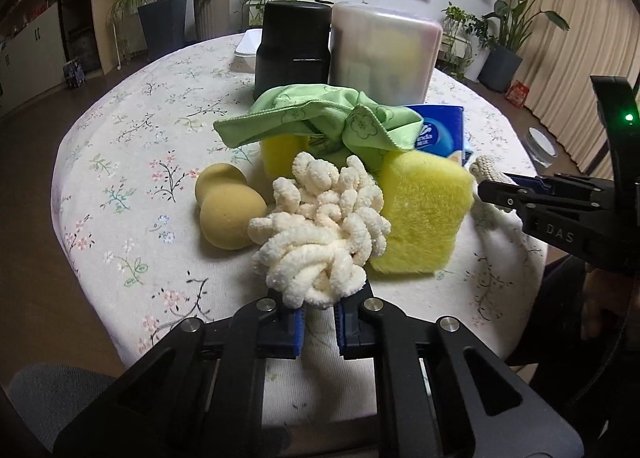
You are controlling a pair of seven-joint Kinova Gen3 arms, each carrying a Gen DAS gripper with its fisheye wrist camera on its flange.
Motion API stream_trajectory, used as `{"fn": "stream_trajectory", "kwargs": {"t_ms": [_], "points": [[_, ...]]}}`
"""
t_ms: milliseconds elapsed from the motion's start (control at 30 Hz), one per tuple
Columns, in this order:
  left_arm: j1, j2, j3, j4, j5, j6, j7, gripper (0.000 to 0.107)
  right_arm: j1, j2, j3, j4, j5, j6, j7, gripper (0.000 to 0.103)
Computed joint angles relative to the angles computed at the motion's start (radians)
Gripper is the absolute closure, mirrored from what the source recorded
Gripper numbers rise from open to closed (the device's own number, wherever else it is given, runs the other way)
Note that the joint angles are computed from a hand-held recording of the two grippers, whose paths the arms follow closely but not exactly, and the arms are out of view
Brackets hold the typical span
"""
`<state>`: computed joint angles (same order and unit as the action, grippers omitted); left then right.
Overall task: Organize soft objects
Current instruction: 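Grasp cream rope toy with left tool while right tool grasps knitted pouch, then carry rope toy with left tool while right tool carries pouch to tray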
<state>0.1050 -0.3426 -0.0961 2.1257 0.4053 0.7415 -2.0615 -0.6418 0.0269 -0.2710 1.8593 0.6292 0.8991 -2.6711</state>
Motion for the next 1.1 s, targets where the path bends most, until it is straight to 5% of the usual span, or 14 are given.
{"fn": "stream_trajectory", "kwargs": {"t_ms": [633,1100], "points": [[0.012,-0.045,-0.126,-0.041,0.075,0.038,-0.079,0.098,0.056,-0.072,-0.022,0.034,-0.024,-0.055,-0.036,0.078],[-0.079,0.100,-0.187,-0.240,0.255,0.167,-0.270,0.098,0.182,-0.121,0.004,-0.026,-0.114,-0.040,0.146,0.078]]}}
